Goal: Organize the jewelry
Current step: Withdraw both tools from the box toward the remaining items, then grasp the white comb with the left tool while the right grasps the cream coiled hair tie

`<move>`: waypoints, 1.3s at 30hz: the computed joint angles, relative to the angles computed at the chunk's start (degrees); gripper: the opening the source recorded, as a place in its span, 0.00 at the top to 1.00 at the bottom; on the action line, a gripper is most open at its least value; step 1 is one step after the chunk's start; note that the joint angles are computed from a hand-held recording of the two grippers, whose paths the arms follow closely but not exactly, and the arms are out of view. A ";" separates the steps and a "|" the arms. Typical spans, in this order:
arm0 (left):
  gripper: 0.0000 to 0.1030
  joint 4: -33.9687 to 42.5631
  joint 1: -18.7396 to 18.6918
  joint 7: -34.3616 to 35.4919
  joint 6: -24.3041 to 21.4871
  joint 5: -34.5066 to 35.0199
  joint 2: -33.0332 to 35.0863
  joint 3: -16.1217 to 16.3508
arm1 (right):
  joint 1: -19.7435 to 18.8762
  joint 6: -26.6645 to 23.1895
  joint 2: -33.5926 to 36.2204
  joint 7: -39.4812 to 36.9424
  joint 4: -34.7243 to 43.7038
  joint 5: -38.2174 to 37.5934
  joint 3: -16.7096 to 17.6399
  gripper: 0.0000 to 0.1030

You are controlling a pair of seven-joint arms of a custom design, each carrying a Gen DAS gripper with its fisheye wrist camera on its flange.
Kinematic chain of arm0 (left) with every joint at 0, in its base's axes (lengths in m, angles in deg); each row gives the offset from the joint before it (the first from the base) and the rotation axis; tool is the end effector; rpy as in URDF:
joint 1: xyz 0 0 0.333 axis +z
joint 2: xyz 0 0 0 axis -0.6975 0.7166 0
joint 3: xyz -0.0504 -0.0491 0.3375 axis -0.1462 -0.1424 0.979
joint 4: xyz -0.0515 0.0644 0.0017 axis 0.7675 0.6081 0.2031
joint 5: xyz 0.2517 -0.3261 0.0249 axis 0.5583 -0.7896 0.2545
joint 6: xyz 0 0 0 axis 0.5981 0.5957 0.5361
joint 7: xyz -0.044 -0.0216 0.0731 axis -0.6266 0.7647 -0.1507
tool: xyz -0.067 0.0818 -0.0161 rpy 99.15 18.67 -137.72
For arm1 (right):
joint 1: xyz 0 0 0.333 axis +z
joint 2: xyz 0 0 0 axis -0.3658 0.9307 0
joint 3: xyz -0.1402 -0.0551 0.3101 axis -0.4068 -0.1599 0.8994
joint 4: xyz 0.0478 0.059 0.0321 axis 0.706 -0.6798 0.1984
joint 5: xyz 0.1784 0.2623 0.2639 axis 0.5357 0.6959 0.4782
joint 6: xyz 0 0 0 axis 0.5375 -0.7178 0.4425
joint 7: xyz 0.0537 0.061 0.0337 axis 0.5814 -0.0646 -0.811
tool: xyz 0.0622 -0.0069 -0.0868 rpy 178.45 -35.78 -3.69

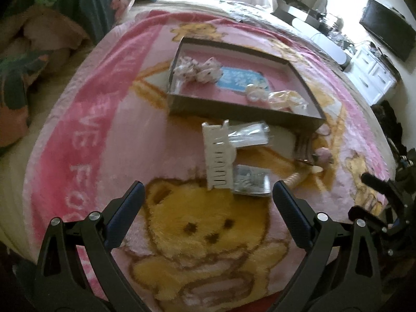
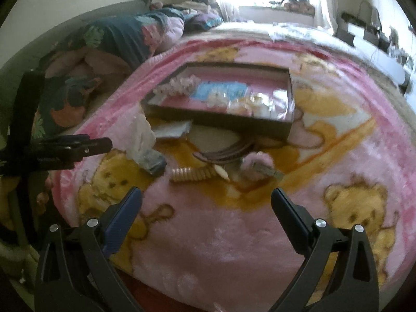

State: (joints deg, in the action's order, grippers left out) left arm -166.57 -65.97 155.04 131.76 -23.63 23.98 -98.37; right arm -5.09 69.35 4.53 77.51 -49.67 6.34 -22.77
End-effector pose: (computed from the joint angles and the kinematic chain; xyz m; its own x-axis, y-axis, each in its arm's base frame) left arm 0.5747 -0.3939 0.5918 -0.4262 -0.8840 0.1922 -0.8008 0.2698 -0.5347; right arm 0.4576 0.1822 0.5788 -0.0334 -0.9818 -0.1869 -0.7667 0.1451 -0.6254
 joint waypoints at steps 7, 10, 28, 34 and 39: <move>0.30 2.00 0.77 0.59 -1.51 -2.66 2.27 0.05 | -0.10 1.88 4.54 -1.01 1.34 -0.27 0.08 0.04; 0.37 3.34 0.64 1.21 -2.23 -3.15 3.42 -0.06 | -0.25 2.34 6.88 -1.47 2.57 -1.11 0.23 0.04; 0.51 13.87 -0.17 1.39 -7.45 -7.40 12.04 -0.19 | -0.78 6.94 13.33 -0.26 5.45 -3.42 0.16 0.31; 0.75 14.97 -0.37 1.44 -7.91 -7.59 12.99 0.00 | 1.16 8.47 11.35 -5.87 3.55 1.48 -0.85 0.34; 0.81 14.89 -0.06 2.47 -7.79 -8.46 12.95 -0.23 | 2.52 9.21 9.26 -8.87 2.06 5.15 -1.06 0.33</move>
State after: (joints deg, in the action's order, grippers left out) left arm -151.68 -66.02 157.51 123.97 -32.08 36.93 -98.60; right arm -2.57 78.56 13.79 68.64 -47.61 11.50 -23.83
